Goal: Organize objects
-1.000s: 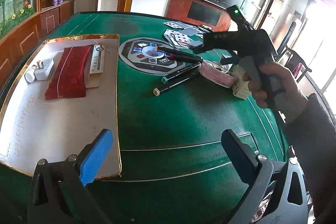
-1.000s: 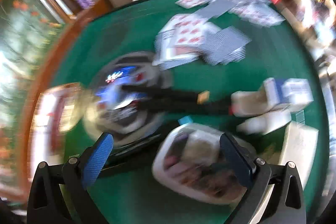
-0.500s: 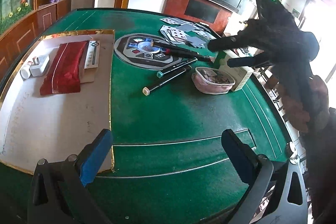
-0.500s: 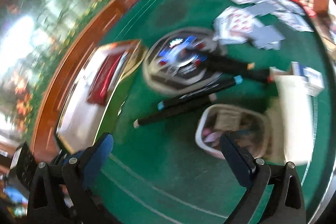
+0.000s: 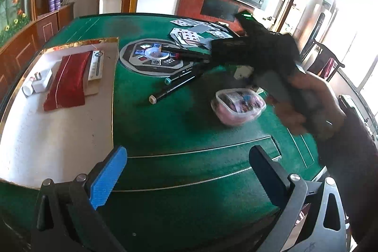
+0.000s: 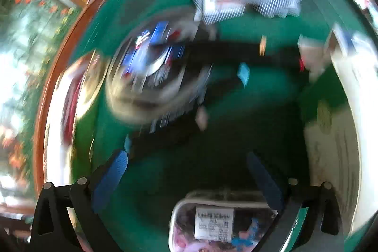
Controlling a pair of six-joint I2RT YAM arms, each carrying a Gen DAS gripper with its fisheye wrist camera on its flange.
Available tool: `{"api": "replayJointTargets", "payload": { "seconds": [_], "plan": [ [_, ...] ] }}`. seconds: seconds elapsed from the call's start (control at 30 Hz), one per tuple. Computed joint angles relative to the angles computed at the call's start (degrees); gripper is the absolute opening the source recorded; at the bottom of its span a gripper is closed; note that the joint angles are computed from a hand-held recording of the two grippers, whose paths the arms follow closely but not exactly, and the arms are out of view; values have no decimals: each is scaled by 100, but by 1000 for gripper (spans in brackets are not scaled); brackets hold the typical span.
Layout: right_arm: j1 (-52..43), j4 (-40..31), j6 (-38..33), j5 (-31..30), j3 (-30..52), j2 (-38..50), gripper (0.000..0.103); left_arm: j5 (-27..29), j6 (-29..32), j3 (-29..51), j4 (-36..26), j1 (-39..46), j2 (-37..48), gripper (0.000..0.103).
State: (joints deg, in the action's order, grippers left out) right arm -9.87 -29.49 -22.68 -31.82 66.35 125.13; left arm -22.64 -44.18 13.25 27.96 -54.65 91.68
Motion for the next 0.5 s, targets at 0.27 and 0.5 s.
{"api": "replayJointTargets", "payload": {
  "seconds": [0.27,0.5],
  "plan": [
    [-2318,2335,-455,-1751,-2490,-2065,103,-274,978,1020,-196,-284,891,103],
    [-2996,4168,910,-1787,-2214,-705,103,-560,3450,3151,-1035,-205,2520,103]
  ]
}}
